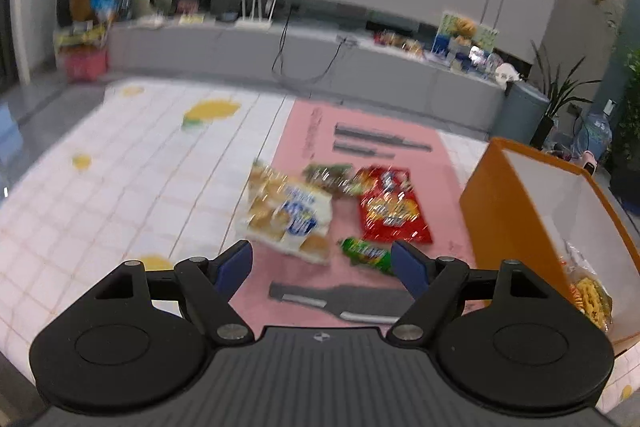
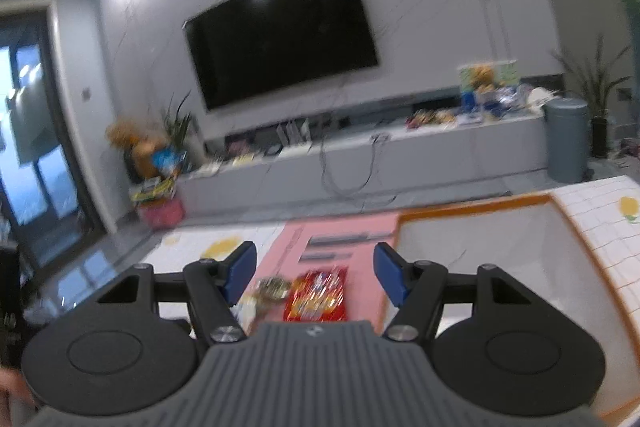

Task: Organize snacks
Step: 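Move both grippers back over the remaining snacks, then grasp the white bread bag with the left gripper while right grasps the green sausage stick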

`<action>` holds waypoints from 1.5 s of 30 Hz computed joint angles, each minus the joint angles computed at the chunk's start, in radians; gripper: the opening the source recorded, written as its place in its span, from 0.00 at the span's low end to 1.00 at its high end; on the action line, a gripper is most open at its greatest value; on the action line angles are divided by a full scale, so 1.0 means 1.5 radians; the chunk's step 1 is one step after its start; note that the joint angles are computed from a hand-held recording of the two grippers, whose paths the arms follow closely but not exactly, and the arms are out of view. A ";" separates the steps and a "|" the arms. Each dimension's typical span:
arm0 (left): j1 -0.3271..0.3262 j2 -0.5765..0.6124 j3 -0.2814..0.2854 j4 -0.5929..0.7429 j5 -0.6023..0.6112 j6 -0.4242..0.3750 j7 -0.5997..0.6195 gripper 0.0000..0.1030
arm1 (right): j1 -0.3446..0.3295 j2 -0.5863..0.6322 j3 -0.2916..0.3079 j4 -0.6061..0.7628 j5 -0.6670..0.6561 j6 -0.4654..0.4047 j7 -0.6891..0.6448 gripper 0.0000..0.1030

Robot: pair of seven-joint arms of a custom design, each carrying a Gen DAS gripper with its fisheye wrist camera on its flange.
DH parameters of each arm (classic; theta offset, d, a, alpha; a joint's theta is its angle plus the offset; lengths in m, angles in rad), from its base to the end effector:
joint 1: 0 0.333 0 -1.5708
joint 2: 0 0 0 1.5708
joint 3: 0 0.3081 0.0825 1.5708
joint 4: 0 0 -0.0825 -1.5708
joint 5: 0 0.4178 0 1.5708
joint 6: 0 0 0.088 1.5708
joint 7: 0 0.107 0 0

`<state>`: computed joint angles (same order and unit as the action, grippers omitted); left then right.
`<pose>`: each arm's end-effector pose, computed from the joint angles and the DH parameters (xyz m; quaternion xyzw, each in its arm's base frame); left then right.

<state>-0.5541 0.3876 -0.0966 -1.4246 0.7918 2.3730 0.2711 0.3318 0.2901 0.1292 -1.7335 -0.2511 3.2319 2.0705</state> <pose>0.6091 -0.4381 0.5275 -0.7180 0.5620 -0.3140 0.2647 0.6289 0.3266 0.5400 -0.6360 0.5220 -0.2160 0.5257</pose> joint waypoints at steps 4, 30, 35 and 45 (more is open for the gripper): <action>0.025 -0.033 -0.002 -0.055 -0.019 0.021 0.001 0.90 | -0.064 0.040 0.102 0.038 0.007 -0.030 -0.081 0.62; 0.099 0.065 0.015 0.024 -0.246 0.103 0.194 0.90 | 0.120 0.393 -0.036 0.511 0.042 -0.382 -0.198 0.69; 0.119 0.087 0.004 0.040 -0.326 0.120 0.239 0.90 | 0.129 0.444 -0.040 0.587 0.049 -0.413 -0.220 0.70; 0.109 0.131 0.020 0.063 -0.393 0.164 0.262 0.90 | 0.125 0.481 -0.042 0.638 0.083 -0.417 -0.231 0.59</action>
<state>-0.3911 0.5848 -0.0658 -1.3298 0.2023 2.6195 0.6640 0.5189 1.0113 0.0655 -0.7766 -0.1272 2.6061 1.7239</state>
